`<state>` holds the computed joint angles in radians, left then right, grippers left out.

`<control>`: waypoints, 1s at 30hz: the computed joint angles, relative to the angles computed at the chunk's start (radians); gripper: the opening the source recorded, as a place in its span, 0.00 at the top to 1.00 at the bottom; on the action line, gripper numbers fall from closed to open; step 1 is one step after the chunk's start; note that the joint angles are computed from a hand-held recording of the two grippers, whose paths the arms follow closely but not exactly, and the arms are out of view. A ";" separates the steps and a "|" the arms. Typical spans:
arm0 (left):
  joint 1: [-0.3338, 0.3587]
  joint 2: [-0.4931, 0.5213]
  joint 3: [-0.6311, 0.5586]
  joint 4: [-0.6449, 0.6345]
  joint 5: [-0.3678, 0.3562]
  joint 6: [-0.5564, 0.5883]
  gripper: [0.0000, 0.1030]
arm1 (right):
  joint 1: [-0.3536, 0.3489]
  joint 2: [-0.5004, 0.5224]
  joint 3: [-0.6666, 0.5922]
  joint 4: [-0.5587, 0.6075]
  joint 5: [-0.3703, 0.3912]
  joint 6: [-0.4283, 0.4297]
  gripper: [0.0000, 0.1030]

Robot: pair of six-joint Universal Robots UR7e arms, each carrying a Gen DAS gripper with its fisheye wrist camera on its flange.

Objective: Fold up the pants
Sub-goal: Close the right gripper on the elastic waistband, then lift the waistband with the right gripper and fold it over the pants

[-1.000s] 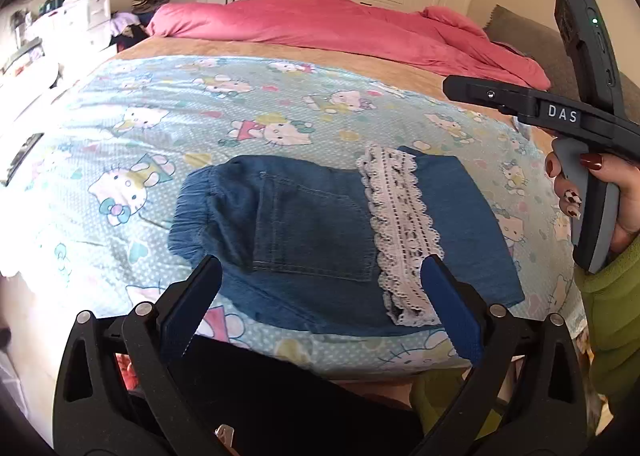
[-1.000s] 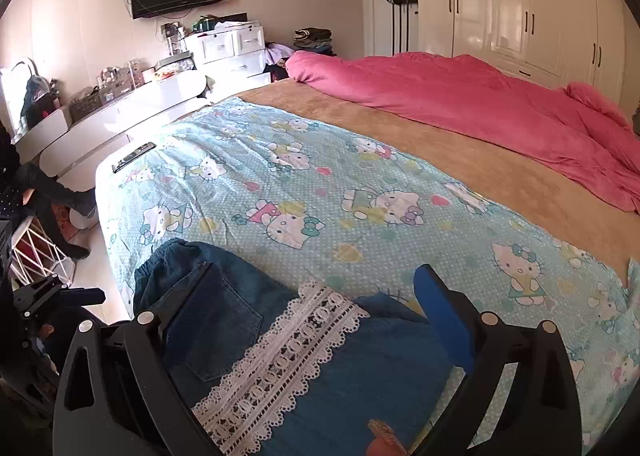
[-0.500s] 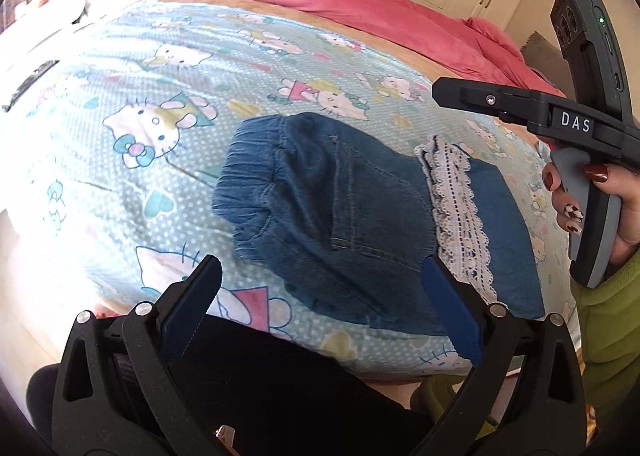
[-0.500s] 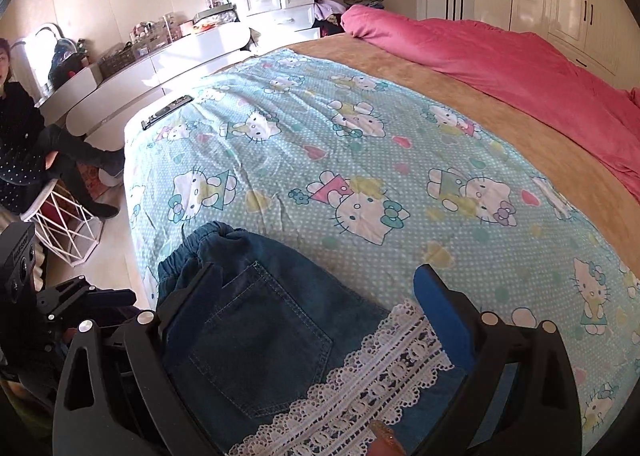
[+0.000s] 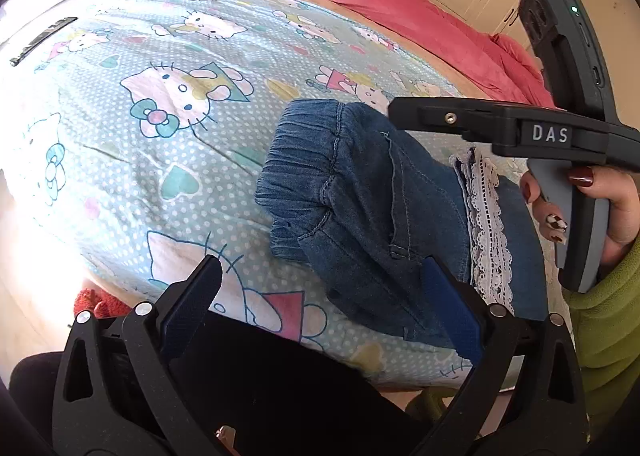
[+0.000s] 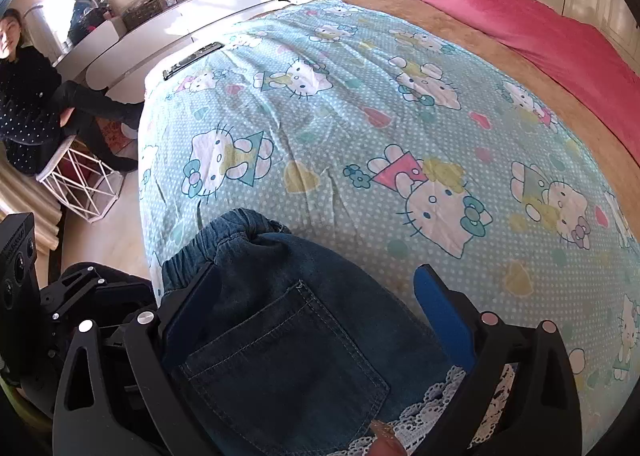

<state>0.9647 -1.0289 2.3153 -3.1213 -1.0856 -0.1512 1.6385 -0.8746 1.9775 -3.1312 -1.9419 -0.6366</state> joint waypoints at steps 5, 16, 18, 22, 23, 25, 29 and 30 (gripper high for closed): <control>0.012 0.016 -0.016 -0.002 -0.002 0.002 0.09 | 0.006 0.013 -0.020 0.040 -0.013 -0.029 0.07; 0.046 0.051 -0.035 -0.039 -0.093 0.025 0.36 | 0.015 0.077 -0.127 0.226 0.018 -0.033 0.07; 0.044 0.058 -0.035 -0.046 -0.086 0.030 0.36 | 0.016 0.093 -0.147 0.259 0.018 -0.032 0.07; 0.055 0.060 -0.039 -0.052 -0.105 0.034 0.36 | 0.000 0.118 -0.187 0.342 0.058 -0.013 0.17; 0.056 0.062 -0.040 -0.053 -0.107 0.035 0.36 | -0.006 0.121 -0.195 0.365 0.074 -0.002 0.27; 0.058 0.062 -0.039 -0.053 -0.111 0.037 0.36 | -0.021 0.119 -0.197 0.390 0.118 0.006 0.40; 0.063 0.065 -0.042 -0.060 -0.121 0.041 0.34 | -0.031 0.091 -0.169 0.363 0.155 -0.004 0.57; 0.064 0.065 -0.043 -0.060 -0.124 0.043 0.34 | -0.035 0.079 -0.161 0.359 0.169 -0.005 0.60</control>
